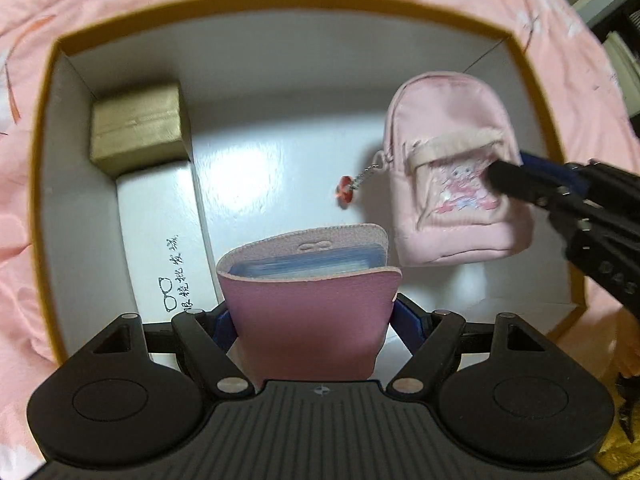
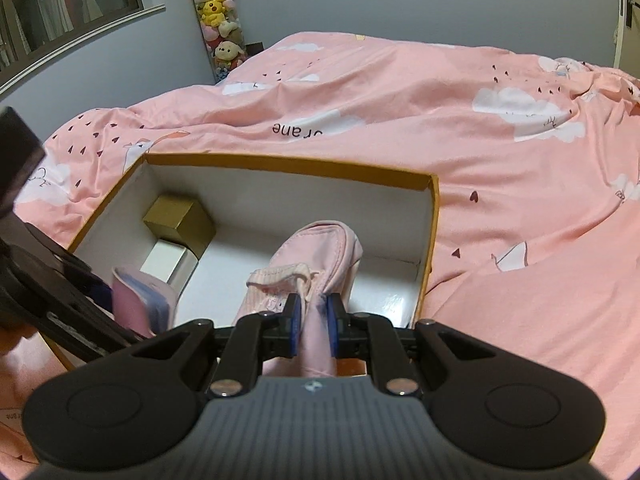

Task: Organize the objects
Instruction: 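Lower the pink wallet into the box and open the left gripper while the right lowers the backpack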

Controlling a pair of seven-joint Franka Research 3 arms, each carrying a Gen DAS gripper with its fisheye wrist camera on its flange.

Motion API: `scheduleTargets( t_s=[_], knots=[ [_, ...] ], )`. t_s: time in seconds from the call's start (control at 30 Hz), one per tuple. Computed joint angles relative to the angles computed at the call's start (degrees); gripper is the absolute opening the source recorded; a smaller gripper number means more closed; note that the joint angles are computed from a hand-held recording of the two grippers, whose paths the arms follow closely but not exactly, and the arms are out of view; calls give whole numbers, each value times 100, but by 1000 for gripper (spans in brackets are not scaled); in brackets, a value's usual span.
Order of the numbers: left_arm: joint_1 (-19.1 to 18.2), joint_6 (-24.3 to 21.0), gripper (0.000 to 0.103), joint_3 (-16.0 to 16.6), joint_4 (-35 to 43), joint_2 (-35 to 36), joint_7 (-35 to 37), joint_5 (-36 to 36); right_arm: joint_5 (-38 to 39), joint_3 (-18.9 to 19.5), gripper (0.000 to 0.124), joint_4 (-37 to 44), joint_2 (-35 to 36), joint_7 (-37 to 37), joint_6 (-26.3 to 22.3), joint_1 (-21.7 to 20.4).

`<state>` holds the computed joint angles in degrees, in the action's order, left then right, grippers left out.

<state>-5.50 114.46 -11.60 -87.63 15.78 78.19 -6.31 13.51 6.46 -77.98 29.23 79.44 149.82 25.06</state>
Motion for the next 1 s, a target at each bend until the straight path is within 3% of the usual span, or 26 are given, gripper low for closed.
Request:
scheduleTargets(
  t_s=[0.23,0.63,0.83,1.0],
  knots=[
    [-86,-403,90,19,258,307,-188,330,83,50,15,-102,-11,-145,-2,-47],
    [23,-5,94,6,-10,144,-40,140,-213,-90,16,-160,-26,-124,84,116],
    [169,951,92,19,-745,-496,89,-323,-583,-130,16,-147,-30,-267,-25,250],
    [165,1712,89,119,-1351,-1020,65,-375,-855,-145,15,207,165,-410,-553,382]
  ],
)
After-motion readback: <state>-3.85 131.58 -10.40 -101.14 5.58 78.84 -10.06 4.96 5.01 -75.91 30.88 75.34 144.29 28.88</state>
